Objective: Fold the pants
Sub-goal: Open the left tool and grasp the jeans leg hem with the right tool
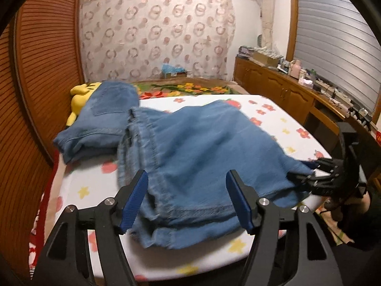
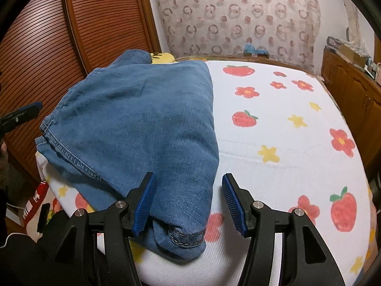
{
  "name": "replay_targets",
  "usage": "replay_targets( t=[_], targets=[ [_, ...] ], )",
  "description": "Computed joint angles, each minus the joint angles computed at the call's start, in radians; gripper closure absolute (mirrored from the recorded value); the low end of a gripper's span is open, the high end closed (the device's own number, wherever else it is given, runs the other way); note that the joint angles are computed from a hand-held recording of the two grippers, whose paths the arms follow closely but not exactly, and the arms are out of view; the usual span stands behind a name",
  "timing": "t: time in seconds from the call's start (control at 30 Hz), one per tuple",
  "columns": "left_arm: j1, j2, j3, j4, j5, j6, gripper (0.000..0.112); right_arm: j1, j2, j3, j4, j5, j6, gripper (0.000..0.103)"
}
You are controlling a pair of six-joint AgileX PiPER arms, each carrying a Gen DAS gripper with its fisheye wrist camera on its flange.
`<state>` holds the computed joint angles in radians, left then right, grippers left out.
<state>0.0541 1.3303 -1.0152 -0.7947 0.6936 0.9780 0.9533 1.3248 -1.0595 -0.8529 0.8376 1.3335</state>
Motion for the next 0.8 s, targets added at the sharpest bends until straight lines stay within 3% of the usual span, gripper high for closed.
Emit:
replay_targets(
  t=[0.33, 0.8],
  targets=[
    [-0.193, 0.107, -0.047, 0.163, -0.094, -0.187, 0.044, -0.001, -0.008, 0.023, -0.017, -0.024, 0.032, 0.044],
    [-0.252, 0.162, -0.018, 0.315, -0.188, -0.299, 0.043, 0.006, -0.015, 0.041, -0.046, -0.030, 0.080, 0.044]
  ],
)
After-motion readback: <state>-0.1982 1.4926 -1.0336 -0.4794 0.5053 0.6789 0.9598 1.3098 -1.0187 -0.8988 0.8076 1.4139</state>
